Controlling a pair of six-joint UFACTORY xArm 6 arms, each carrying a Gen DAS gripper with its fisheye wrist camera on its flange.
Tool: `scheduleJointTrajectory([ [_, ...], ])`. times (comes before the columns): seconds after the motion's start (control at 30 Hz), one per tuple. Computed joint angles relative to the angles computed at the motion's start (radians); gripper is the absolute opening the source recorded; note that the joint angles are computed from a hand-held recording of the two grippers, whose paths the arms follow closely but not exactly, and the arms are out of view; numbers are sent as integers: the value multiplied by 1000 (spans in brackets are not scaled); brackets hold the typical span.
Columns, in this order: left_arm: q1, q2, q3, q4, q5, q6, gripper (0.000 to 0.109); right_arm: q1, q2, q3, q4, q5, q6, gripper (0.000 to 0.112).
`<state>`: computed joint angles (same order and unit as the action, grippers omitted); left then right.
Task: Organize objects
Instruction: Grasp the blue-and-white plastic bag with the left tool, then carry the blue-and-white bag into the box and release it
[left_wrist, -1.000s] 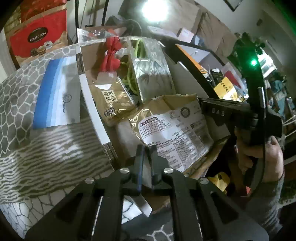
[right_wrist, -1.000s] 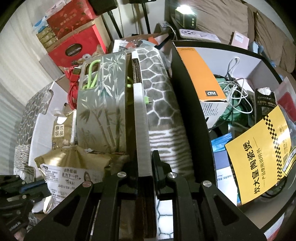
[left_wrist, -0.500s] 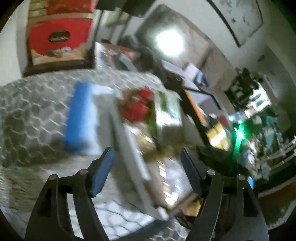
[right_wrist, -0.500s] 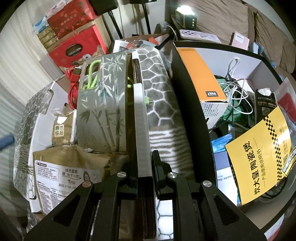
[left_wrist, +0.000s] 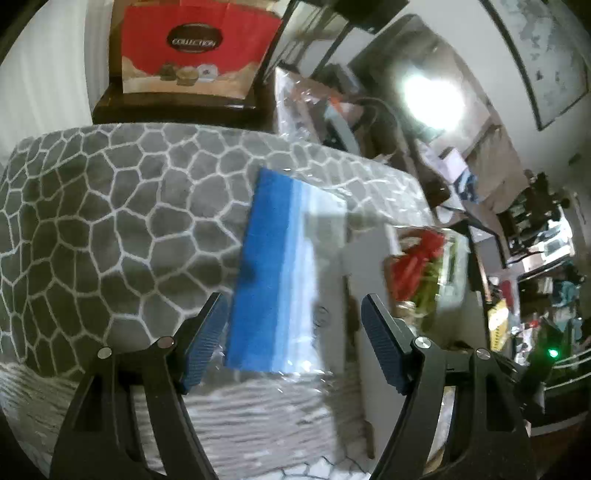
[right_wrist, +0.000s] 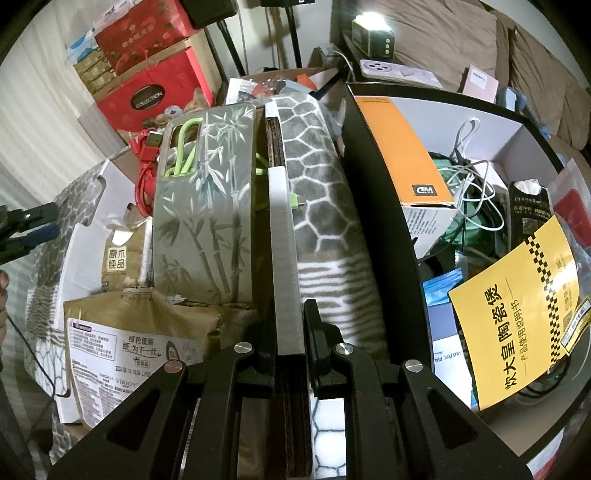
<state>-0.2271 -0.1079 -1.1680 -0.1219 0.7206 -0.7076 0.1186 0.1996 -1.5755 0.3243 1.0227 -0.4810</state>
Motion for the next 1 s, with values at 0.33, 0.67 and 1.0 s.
scheduleJointTrajectory([
  [0.33, 32, 70, -10, -95, 2, 80, 72, 3, -1, 0, -9, 0, 4, 13],
  [0.67, 23, 88, -30, -134, 1, 155, 53, 6, -4, 5, -13, -4, 6, 13],
  [1.0, 25, 84, -14, -322, -42, 261, 13, 7, -5, 5, -13, -4, 7, 13],
])
